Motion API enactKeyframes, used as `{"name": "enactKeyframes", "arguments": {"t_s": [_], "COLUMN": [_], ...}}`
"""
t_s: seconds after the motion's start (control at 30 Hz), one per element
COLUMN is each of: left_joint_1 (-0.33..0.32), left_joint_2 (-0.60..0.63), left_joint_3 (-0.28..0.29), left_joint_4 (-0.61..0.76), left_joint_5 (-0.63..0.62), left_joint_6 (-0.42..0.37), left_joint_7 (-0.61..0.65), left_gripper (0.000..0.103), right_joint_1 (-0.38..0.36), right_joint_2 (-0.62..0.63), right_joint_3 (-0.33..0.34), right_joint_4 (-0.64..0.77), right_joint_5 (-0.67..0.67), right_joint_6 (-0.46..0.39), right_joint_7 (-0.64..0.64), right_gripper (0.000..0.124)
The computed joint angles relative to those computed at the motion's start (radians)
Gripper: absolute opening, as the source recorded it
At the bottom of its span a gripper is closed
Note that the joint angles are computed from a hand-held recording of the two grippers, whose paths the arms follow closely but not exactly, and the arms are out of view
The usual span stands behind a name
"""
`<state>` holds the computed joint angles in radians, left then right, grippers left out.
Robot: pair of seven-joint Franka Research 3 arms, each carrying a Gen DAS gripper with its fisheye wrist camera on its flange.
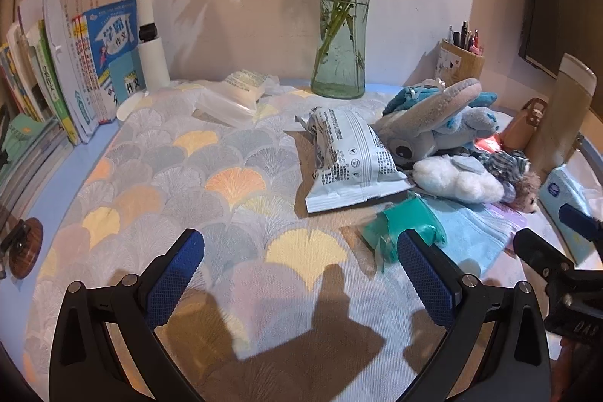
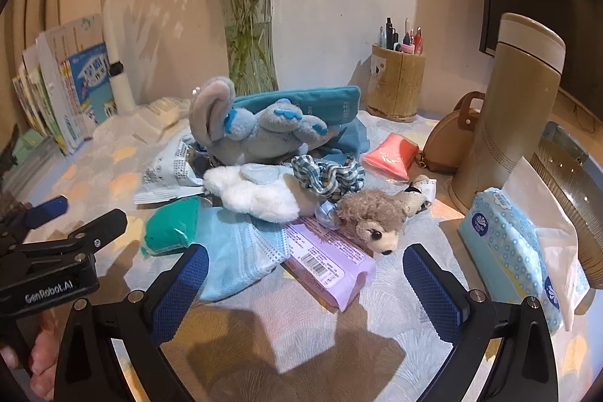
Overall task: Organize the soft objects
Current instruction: 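Move both tools toward the pile of items on the table, then grasp the white snack packet with the left tool while the right tool grasps the purple soap bar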
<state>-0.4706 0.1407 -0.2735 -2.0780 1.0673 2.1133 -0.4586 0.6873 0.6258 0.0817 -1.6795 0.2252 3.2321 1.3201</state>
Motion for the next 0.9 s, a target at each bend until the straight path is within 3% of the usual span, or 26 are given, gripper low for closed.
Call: {"name": "enactKeyframes", "arguments": {"t_s": [0.03, 0.13, 0.2, 0.27, 0.4, 0.5, 0.53, 0.63, 0.73, 0.83, 0.87, 0.9], "left_joint_1": [0.004, 0.029, 0.051, 0.082, 0.131, 0.157, 0.165, 0.177, 0.187, 0.182, 0.177, 0.173], "left_joint_2": [-0.021, -0.086, -0.115, -0.13, -0.097, -0.039, -0.022, 0.015, 0.052, 0.092, 0.1, 0.108], "left_joint_3": [-0.001, 0.0, 0.002, 0.01, 0.027, 0.046, 0.054, 0.079, 0.1, 0.116, 0.122, 0.127], "left_joint_4": [-0.018, -0.071, -0.09, -0.097, -0.063, -0.021, -0.014, 0.003, 0.022, 0.063, 0.074, 0.083], "left_joint_5": [-0.006, -0.001, 0.001, -0.006, -0.024, -0.069, -0.08, -0.1, -0.125, -0.155, -0.157, -0.161], "left_joint_6": [0.024, 0.124, 0.177, 0.246, 0.334, 0.401, 0.437, 0.497, 0.558, 0.564, 0.559, 0.554], "left_joint_7": [0.009, 0.041, 0.057, 0.086, 0.161, 0.24, 0.25, 0.26, 0.276, 0.313, 0.318, 0.325], "left_gripper": [0.102, 0.102, 0.102, 0.102, 0.101, 0.093, 0.093, 0.092, 0.085, 0.083, 0.076, 0.06], "right_joint_1": [-0.032, -0.219, -0.272, -0.265, -0.193, -0.079, -0.085, -0.153, -0.125, -0.118, -0.119, -0.115], "right_joint_2": [-0.012, -0.036, -0.047, -0.057, -0.055, -0.018, -0.006, 0.052, 0.114, 0.157, 0.168, 0.173], "right_joint_3": [0.032, 0.231, 0.28, 0.262, 0.163, 0.014, 0.018, 0.088, 0.054, 0.058, 0.065, 0.065], "right_joint_4": [-0.014, -0.066, -0.081, -0.075, -0.03, 0.051, 0.074, 0.169, 0.277, 0.353, 0.37, 0.378], "right_joint_5": [0.003, 0.014, 0.026, 0.044, 0.047, -0.067, -0.05, -0.009, -0.033, -0.044, -0.041, -0.042], "right_joint_6": [-0.007, -0.031, -0.06, -0.113, -0.191, -0.277, -0.304, -0.414, -0.488, -0.526, -0.533, -0.534], "right_joint_7": [-0.006, -0.075, -0.108, -0.115, -0.093, -0.015, -0.036, -0.083, -0.058, -0.067, -0.075, -0.08], "right_gripper": [0.103, 0.103, 0.103, 0.103, 0.098, 0.092, 0.085, 0.083, 0.083, 0.083, 0.081, 0.079]}}
